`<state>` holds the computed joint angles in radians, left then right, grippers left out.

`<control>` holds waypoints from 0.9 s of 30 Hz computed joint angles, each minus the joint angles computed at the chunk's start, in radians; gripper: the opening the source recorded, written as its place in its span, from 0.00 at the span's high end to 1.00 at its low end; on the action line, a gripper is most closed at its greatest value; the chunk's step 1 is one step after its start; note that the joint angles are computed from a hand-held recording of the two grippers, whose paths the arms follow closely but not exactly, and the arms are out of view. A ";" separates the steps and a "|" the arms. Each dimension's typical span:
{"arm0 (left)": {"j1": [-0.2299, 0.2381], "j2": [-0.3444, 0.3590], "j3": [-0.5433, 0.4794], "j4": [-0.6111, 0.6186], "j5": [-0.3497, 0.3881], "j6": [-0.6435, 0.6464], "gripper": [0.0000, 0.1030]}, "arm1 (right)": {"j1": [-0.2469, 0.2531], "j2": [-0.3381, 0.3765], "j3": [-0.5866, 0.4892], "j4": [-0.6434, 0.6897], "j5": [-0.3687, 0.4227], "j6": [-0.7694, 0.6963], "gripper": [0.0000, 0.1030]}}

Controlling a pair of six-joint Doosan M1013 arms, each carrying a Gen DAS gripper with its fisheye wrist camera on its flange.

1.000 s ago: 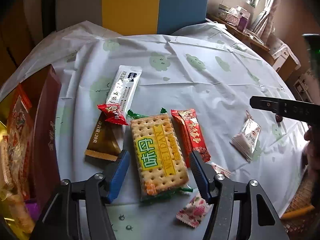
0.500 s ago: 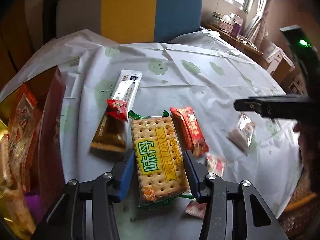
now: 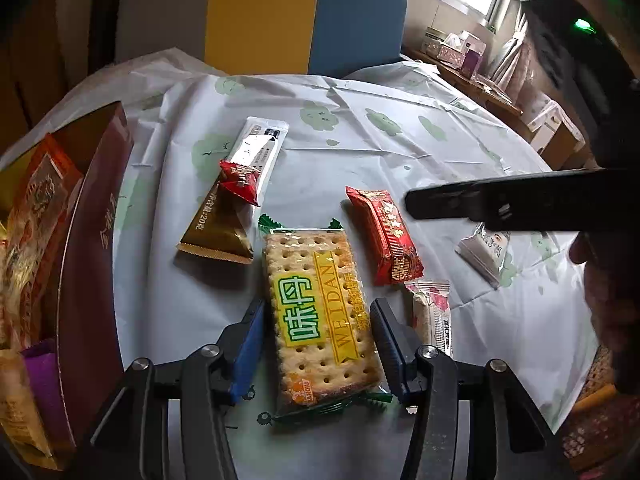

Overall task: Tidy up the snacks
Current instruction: 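Close left tool on yellow Weidan cracker pack while right tool grasps red candy bar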

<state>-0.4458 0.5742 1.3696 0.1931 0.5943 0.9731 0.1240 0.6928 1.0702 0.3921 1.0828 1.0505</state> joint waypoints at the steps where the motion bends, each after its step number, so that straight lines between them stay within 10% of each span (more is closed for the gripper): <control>1: -0.003 -0.002 0.005 0.018 -0.007 -0.015 0.48 | 0.005 0.004 -0.003 -0.006 0.008 -0.003 0.55; 27: -0.014 -0.010 0.036 0.125 -0.056 -0.101 0.49 | 0.034 0.030 -0.007 -0.016 0.015 -0.030 0.54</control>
<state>-0.4594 0.5638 1.4060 0.3178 0.5386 0.8718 0.1582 0.7229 1.0634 0.3764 1.0975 1.0210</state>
